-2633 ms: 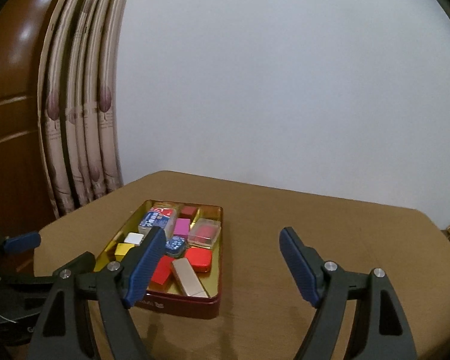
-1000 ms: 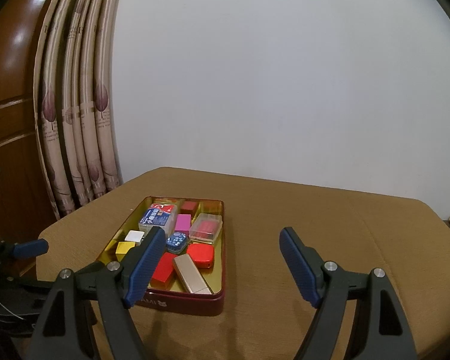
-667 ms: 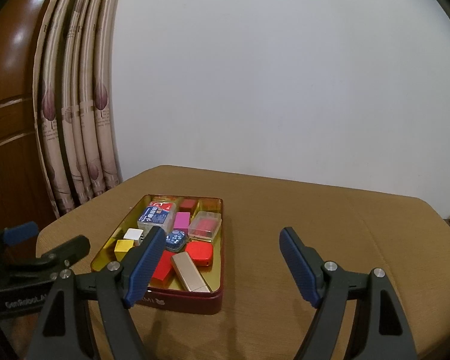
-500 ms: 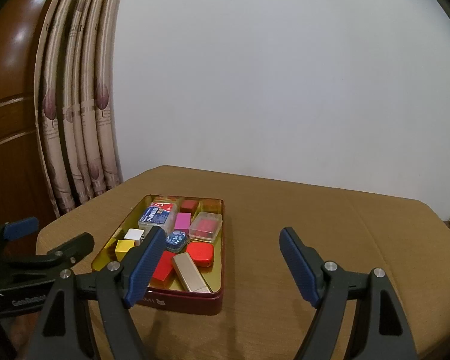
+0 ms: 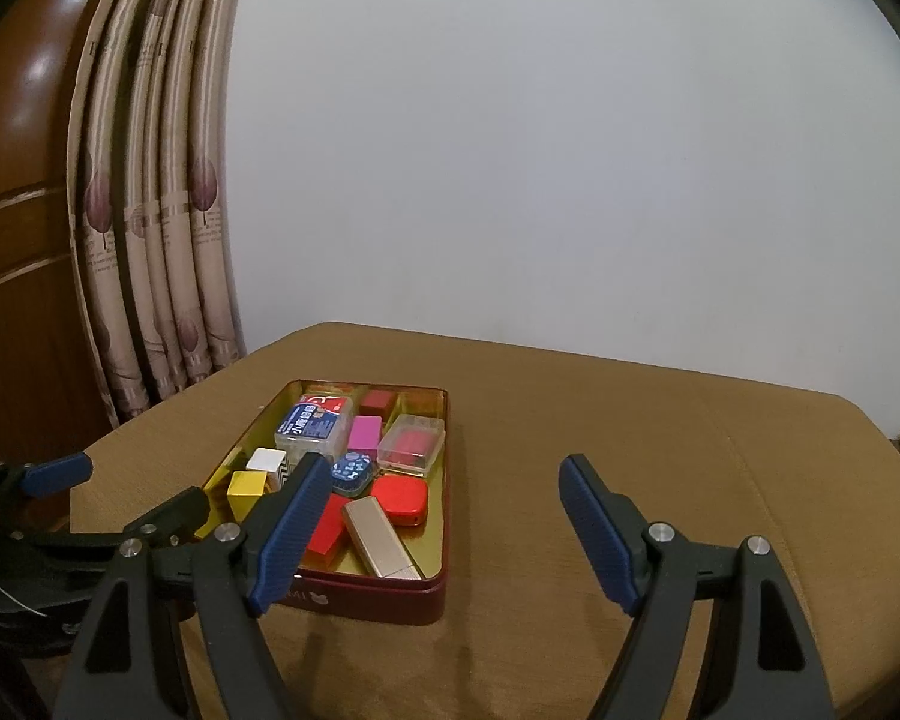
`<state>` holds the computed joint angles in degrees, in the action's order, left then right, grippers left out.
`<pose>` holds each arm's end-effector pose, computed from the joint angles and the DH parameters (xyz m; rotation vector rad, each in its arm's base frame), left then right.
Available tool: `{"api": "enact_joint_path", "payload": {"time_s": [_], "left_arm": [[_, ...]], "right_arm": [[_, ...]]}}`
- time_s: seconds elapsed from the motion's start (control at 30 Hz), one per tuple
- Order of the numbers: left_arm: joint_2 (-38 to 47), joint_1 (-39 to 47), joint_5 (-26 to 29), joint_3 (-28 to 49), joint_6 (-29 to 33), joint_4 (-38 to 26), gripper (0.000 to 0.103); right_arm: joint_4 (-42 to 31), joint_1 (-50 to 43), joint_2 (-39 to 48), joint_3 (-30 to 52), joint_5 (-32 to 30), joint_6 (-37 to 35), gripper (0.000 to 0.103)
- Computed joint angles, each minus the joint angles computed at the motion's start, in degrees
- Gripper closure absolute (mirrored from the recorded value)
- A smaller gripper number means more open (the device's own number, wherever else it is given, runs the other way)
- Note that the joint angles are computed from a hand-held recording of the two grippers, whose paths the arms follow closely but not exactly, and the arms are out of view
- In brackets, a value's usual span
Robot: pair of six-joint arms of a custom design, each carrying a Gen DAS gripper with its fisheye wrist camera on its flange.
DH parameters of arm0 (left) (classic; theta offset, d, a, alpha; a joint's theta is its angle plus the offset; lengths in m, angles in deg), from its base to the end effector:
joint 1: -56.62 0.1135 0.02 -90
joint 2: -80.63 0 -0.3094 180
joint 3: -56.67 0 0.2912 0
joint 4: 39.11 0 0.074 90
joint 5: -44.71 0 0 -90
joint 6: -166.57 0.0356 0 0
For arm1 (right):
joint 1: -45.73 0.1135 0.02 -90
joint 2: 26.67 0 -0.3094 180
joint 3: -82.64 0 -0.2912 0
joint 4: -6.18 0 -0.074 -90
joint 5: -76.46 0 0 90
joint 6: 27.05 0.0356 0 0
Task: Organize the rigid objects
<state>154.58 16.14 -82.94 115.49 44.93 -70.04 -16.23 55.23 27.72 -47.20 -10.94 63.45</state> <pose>0.2320 -0.1694 0.2613 -0.1296 2.1748 0.0823 0.2253 0.0361 0.2944 -0.1313 2.0316 0.0635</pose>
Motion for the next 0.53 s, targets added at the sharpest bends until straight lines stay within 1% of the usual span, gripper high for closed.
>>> {"api": "enact_joint_path", "payload": {"time_s": [0.1, 0.17, 0.33, 0.47, 0.53], "left_arm": [[0.3, -0.8, -2.9, -0.4, -0.2, 0.5, 0.001], [0.3, -0.8, -3.2, -0.5, -0.3, 0.6, 0.001], [-0.2, -0.5, -2.5, -1.2, -0.1, 1.5, 0.001], [-0.6, 0.0, -0.6, -0.5, -1.1, 0.2, 0.001], [-0.4, -0.5, -1.7, 0.3, -0.8, -0.9, 0.001]], "right_arm": [[-0.1, -0.3, -0.1, -0.1, -0.3, 0.1, 0.022], [-0.3, -0.4, 0.1, -0.1, -0.6, 0.2, 0.022], [-0.4, -0.5, 0.2, 0.0, -1.0, 0.3, 0.022], [-0.5, -0.1, 0.2, 0.1, -0.8, 0.4, 0.022], [-0.5, -0.1, 0.1, 0.0, -0.8, 0.4, 0.022]]}}
